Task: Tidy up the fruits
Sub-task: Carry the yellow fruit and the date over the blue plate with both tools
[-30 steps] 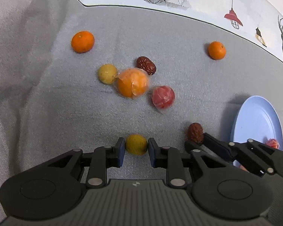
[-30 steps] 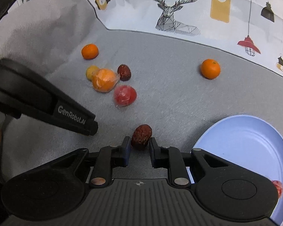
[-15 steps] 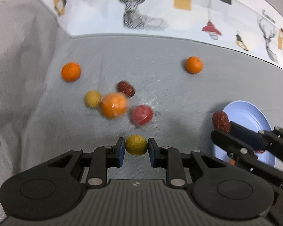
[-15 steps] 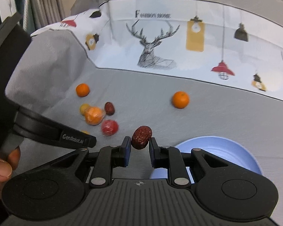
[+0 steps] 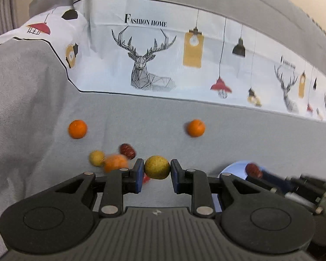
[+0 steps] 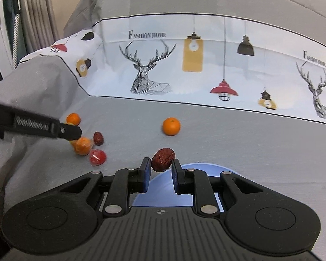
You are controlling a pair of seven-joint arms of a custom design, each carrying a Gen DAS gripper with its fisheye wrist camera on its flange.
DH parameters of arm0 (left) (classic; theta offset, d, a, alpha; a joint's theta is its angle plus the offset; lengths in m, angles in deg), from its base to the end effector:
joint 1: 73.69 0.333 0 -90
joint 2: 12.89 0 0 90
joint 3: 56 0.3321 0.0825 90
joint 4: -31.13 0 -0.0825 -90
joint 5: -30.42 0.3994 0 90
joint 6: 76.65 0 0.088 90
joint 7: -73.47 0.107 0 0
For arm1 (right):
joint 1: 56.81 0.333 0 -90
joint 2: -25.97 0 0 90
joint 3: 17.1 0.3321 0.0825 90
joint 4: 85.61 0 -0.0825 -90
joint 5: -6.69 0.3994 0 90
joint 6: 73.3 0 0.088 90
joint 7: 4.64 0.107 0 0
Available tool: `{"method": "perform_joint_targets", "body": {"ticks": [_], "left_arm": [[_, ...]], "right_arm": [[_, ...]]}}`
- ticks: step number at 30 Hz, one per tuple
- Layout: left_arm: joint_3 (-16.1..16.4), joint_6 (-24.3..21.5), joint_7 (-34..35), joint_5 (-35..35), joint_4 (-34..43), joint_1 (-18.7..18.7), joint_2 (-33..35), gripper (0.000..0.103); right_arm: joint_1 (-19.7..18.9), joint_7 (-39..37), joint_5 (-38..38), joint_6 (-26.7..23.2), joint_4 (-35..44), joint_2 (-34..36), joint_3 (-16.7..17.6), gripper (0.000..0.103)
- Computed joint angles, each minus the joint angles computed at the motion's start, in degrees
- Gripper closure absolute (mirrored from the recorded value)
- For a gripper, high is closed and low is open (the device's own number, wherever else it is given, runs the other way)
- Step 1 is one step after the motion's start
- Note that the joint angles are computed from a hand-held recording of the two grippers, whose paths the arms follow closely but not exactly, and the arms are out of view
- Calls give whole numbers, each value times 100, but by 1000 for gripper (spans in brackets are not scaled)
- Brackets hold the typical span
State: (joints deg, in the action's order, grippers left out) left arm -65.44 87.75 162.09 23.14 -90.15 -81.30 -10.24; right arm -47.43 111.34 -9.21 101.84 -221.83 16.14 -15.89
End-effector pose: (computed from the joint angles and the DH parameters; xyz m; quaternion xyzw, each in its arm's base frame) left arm 0.5868 -0.1713 0.4821 -0.6076 0.7141 -0.3039 0.1689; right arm 0.5187 0.1193 0.4969 -0.6431 0.6440 -0.2455 0.3338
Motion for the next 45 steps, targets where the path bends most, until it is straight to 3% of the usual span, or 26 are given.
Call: {"method": "perform_joint_targets", "body": {"ticks": [4, 7, 8, 9, 11, 14, 15, 17, 25, 33, 45], "left_arm": [[-71, 11, -30, -306, 196, -38, 51, 75], [-257, 280, 612, -802, 5, -42, 66, 75], [-181, 260, 572, -535, -66, -146, 108, 75], [-26, -81, 225, -64, 23, -282, 206, 75], [-188, -361, 190, -268, 230, -146, 383, 75], [91, 3, -305, 663, 316, -441, 530, 75], [59, 44, -271, 628, 344, -427, 565, 75], [-144, -53, 118, 35, 436, -275, 641, 75], [-342, -385, 840, -885, 584, -179, 769, 75], [-328, -458, 1086, -1214, 605, -215, 792, 75], [-587, -612, 2293, -2349, 648, -133, 794, 75]], "right_arm": [[-154, 142, -160, 48, -64, -90, 47, 82], [-288, 289, -325, -21, -98, -146, 106, 82], [-351, 366, -405, -87, -91, -152, 140, 82], [-401, 442, -483, -138, -84, -153, 166, 82], [-453, 555, -585, -196, -90, -160, 170, 82], [-560, 730, -796, -210, -76, -160, 197, 82], [-606, 814, -880, -205, -73, -160, 214, 82], [-659, 945, -987, -223, -68, -154, 214, 82], [-662, 1119, -1174, -432, -52, -145, 141, 82], [-782, 1462, -1416, -496, -26, -159, 145, 82], [-765, 1609, -1438, -626, -31, -171, 70, 83]]}}
